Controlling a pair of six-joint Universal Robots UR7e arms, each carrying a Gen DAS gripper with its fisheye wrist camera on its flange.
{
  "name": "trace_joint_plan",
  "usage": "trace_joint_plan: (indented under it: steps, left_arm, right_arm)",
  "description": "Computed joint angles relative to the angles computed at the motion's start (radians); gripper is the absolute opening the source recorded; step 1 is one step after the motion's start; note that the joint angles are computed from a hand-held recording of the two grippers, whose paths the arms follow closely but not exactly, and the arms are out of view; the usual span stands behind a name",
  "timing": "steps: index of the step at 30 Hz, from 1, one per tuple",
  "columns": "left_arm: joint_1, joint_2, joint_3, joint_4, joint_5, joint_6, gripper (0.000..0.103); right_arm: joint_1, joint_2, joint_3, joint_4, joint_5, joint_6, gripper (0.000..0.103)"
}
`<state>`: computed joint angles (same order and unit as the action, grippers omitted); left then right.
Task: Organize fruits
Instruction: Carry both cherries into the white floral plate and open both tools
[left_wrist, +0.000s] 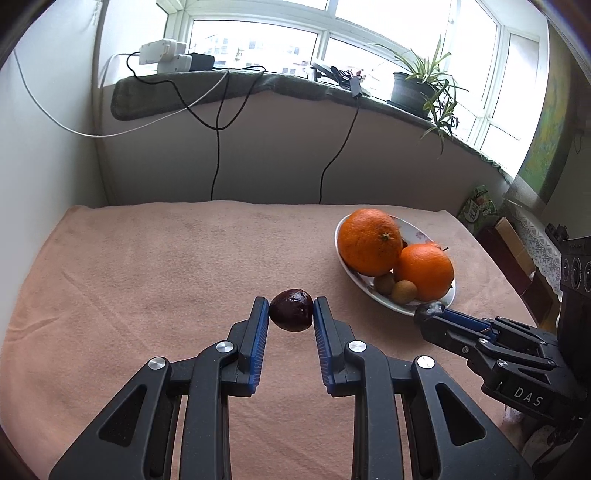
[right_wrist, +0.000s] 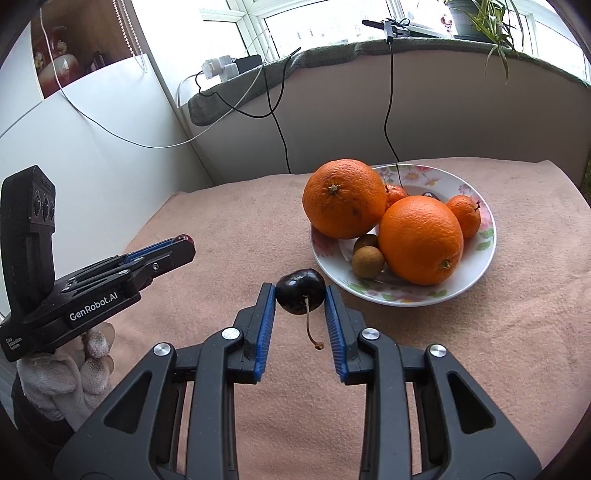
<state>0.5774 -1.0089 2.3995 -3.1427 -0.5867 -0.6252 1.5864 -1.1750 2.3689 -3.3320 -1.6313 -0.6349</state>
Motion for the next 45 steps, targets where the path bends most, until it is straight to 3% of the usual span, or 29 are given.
trace_joint_plan:
  steps: [13, 23, 31, 43, 45]
  left_arm:
    - [-0.034, 0.084, -0.068, 0.003, -0.02, 0.021, 0.023]
    - [-0.005, 0.178, -0.171, -0.05, -0.073, 0.134, 0.023]
    - [0.032, 0.256, -0.296, -0.072, -0.116, 0.266, 0.023]
    - [0.073, 0.326, -0.423, -0.094, -0.1, 0.387, 0.024]
    - [0.071, 0.33, -0.424, -0.103, -0.093, 0.393, 0.034]
  right_arm:
    - [-0.049, -0.093, 0.022, 0.039, 0.055, -0.029, 0.029]
    - [-0.1, -0.152, 0.014, 0.044, 0.08, -0.048, 0.029]
    - [-0.105, -0.108, -0.063, 0.036, 0.033, -0.071, 0.029]
    - [-0.108, -0.033, -0.143, 0.042, 0.004, -0.079, 0.029]
    - [-0.11, -0.031, -0.148, 0.049, 0.004, -0.082, 0.029]
